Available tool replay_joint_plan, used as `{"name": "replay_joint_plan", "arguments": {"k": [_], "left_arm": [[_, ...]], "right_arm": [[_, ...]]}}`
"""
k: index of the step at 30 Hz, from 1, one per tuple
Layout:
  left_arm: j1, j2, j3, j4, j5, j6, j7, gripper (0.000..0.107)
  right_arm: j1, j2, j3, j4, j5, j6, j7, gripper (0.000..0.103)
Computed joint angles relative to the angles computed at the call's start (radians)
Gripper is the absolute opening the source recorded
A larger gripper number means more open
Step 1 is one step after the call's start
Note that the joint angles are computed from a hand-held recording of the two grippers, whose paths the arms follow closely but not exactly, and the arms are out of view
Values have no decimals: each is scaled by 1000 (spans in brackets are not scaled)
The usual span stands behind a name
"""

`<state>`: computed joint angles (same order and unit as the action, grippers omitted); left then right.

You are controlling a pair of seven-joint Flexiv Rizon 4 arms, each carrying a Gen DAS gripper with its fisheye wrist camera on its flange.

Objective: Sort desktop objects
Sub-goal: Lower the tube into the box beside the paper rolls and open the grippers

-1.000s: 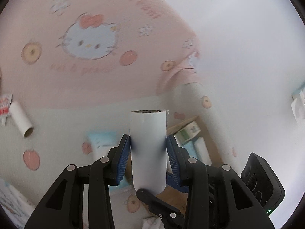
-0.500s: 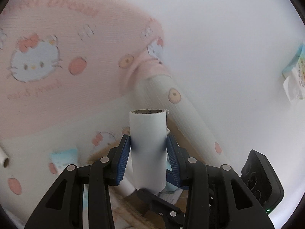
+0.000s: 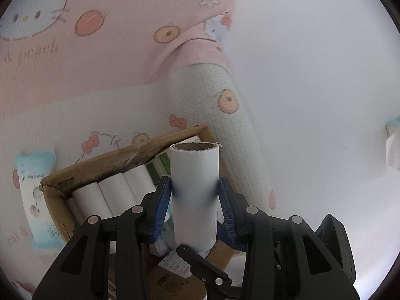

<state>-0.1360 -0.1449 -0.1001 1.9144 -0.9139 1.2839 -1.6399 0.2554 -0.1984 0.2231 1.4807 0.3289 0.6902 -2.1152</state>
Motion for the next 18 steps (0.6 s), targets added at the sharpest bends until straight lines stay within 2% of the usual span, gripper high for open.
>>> {"name": "replay_joint_plan", "arguments": {"k": [3, 10, 18], "left_arm": [[7, -16, 8, 6, 13, -18, -42, 43], [18, -44, -12, 35, -79, -36, -42, 43], [28, -77, -5, 17, -28, -90, -104, 43]], "right_arm": [[0, -18, -3, -22, -6, -55, 8, 41], [18, -56, -10, -19, -96, -105, 39, 41], [15, -92, -12, -42, -126, -164, 49, 41]]}}
